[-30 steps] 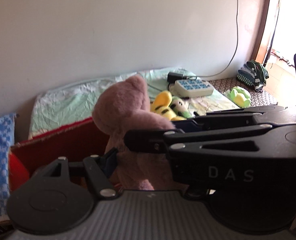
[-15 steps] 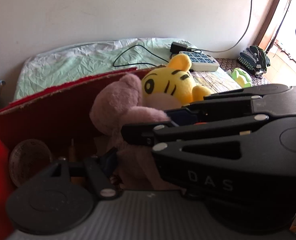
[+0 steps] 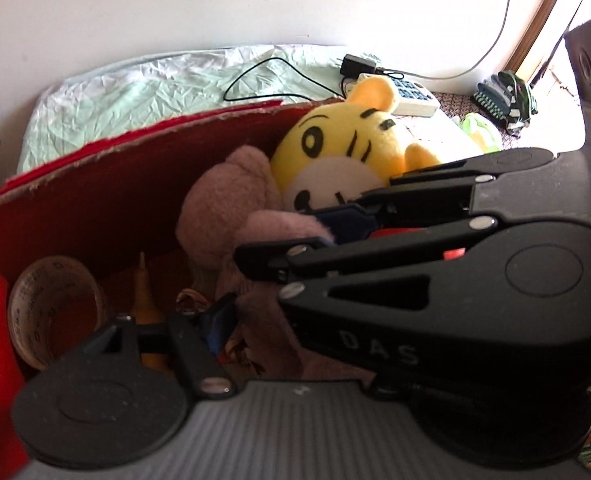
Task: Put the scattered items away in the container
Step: 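Lower the teddy bear into the red box beside the tiger and open both grippers, then move both grippers over to the white bunny with blue plaid ears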
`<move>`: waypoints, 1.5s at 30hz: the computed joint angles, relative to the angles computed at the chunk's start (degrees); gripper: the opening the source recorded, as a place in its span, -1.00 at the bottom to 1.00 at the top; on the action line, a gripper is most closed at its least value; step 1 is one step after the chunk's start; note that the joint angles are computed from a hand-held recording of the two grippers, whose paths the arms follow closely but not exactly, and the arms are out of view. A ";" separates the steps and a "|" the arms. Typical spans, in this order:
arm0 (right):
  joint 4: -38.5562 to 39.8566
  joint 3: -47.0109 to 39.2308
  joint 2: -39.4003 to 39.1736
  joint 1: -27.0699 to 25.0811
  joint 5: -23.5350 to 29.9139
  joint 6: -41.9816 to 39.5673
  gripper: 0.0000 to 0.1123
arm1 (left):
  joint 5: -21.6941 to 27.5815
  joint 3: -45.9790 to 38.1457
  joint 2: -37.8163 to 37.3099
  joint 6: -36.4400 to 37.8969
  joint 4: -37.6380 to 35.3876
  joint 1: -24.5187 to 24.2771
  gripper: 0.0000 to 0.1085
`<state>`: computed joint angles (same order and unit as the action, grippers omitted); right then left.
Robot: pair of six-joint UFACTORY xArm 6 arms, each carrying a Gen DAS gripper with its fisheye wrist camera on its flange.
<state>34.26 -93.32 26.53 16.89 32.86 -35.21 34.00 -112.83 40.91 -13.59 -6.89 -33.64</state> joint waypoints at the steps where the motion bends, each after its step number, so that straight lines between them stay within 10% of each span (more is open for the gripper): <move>1: 0.00 0.29 -0.23 0.08 -0.25 0.02 -0.53 | -0.21 0.26 -0.18 0.31 -0.54 0.09 0.16; 20: 21.88 13.82 -11.77 -0.05 -7.76 -10.22 -0.45 | -8.98 9.75 -6.54 5.85 -3.59 -1.59 0.49; 30: 29.49 22.10 -18.32 -1.23 -13.91 -13.87 -0.45 | -11.90 14.14 -10.49 -9.07 10.65 -2.51 0.50; 45: 36.36 22.93 -18.58 -10.89 -8.08 -19.41 -0.34 | 10.47 -15.09 3.84 -32.19 33.79 -8.74 0.54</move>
<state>70.63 -70.39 7.95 6.00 24.78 -54.62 44.47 -127.92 44.75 -45.79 26.90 -42.37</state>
